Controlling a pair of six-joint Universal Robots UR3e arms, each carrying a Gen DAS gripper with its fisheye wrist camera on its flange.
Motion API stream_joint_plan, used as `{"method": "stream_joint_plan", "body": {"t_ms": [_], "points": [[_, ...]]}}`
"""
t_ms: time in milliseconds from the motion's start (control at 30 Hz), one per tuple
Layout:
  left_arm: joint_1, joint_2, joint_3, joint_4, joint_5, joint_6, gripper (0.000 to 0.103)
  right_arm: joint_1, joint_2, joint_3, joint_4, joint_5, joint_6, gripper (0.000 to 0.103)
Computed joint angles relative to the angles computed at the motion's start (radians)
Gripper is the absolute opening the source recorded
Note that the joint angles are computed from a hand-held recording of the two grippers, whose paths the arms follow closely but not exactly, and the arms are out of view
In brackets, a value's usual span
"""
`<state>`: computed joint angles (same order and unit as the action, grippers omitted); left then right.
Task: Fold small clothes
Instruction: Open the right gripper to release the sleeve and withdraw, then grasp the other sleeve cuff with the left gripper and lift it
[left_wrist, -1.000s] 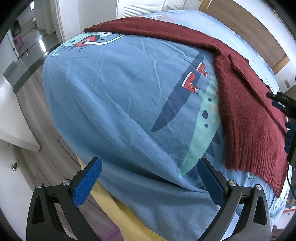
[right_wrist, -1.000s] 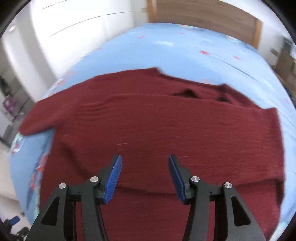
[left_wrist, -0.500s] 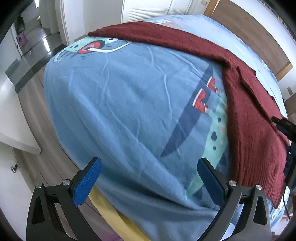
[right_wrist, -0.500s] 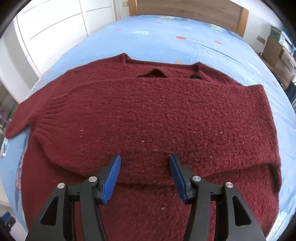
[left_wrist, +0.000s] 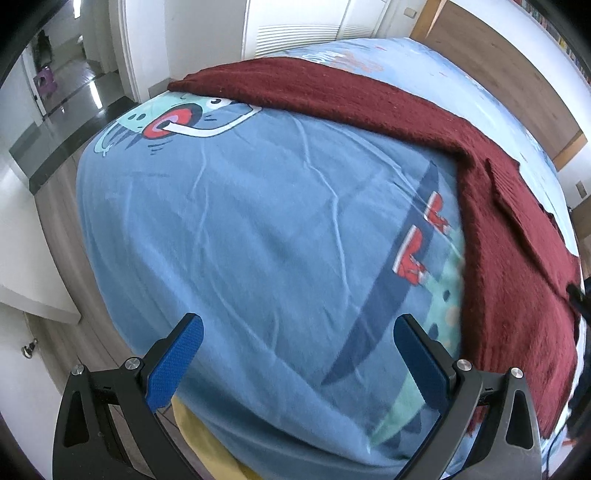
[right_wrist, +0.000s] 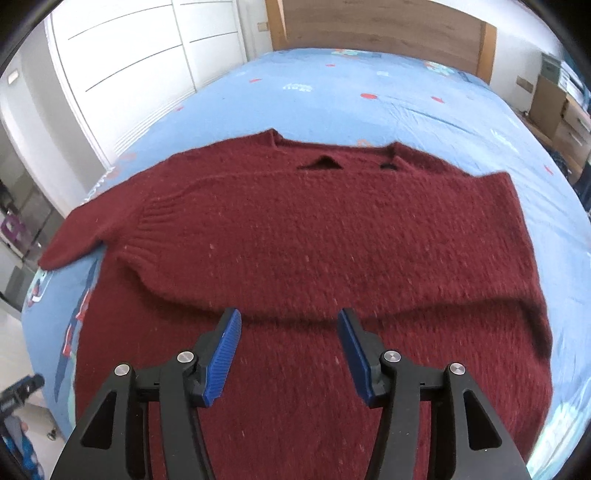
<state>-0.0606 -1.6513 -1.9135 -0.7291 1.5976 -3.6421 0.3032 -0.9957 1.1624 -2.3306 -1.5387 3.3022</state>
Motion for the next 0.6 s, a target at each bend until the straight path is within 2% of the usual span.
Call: {"method": "stream_joint_plan", "body": {"t_ms": [267,467,533,600], "points": [[0.055,-0.066,0.062,0.021,-0.001,-0.003,0.101,-0.049,-0.104,0.204,-0.074,0.029,-0.001,0.056],[0.096,-0.108,0.114,0.031,0.017,-0.019,0.101,-0.072,-0.134,0.247,-0.081,0.044,-0.010,0.056],[0.141,-0.113,0.122,0.050,0.002,-0.037,0.101,-0.078,-0.144,0.259,-0.083,0.048,-0.008,0.056],[0.215,-0.110,0.117,0.079,-0.060,-0.040,0.101,-0.086,-0.150,0.267,-0.083,0.051,-0.009,0.056]]}}
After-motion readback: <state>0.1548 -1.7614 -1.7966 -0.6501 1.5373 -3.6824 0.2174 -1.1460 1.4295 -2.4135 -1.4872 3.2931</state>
